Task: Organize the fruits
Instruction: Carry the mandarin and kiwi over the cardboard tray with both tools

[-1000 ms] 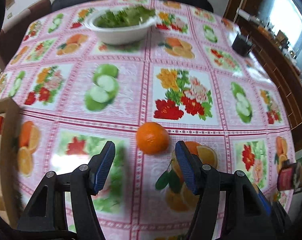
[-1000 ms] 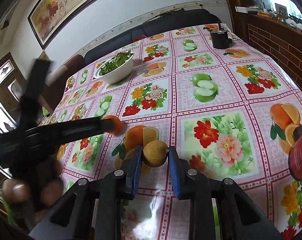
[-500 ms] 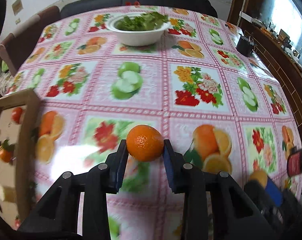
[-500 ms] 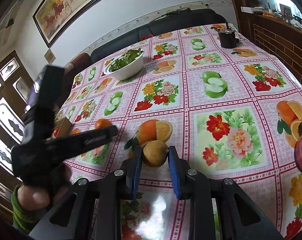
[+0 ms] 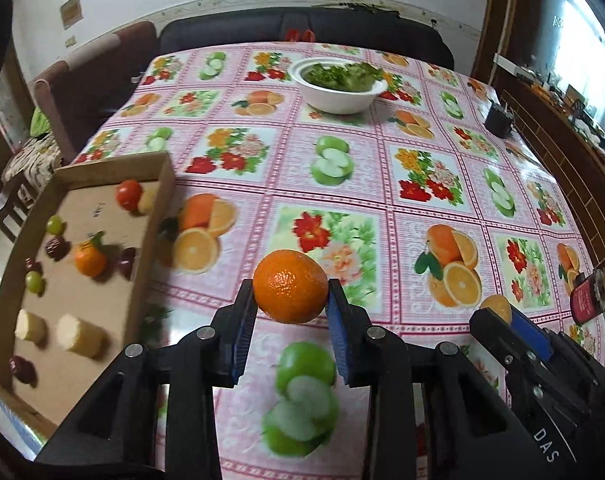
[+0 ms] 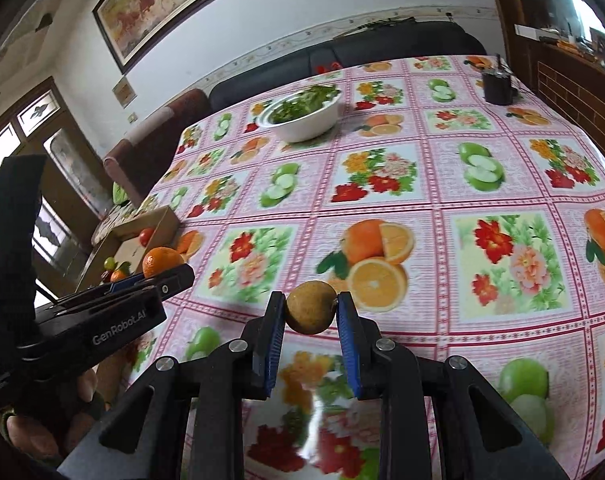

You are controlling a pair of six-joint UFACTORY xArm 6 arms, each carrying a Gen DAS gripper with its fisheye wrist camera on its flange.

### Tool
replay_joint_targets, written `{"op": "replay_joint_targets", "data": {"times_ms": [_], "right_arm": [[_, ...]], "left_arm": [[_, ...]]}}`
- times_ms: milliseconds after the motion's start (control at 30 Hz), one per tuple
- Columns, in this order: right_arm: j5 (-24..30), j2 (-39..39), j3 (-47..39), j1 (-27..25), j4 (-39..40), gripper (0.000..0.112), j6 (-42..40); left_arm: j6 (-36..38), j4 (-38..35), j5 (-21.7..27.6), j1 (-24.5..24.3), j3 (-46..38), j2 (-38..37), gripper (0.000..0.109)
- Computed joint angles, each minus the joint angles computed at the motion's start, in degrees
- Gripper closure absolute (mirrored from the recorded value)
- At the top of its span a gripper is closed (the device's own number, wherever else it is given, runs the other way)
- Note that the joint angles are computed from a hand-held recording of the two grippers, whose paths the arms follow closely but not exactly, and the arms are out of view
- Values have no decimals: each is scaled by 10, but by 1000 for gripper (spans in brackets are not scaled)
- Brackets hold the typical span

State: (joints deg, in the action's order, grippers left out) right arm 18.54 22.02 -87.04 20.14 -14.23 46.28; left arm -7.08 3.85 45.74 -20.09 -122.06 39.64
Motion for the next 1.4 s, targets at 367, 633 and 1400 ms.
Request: {"op": "replay_joint_targets", "data": {"times_ms": [367, 633, 1400], "right_arm": [[29, 19, -46, 28, 3, 86, -27], [46, 43, -85, 46, 24, 86, -62], [148, 206, -369, 91, 106, 86, -194]], "left_arm": [[-6, 7, -64, 24, 148, -96, 77], [-14, 12, -83, 40, 196, -129, 77], [-33, 25, -116, 103, 286, -190, 76]]}}
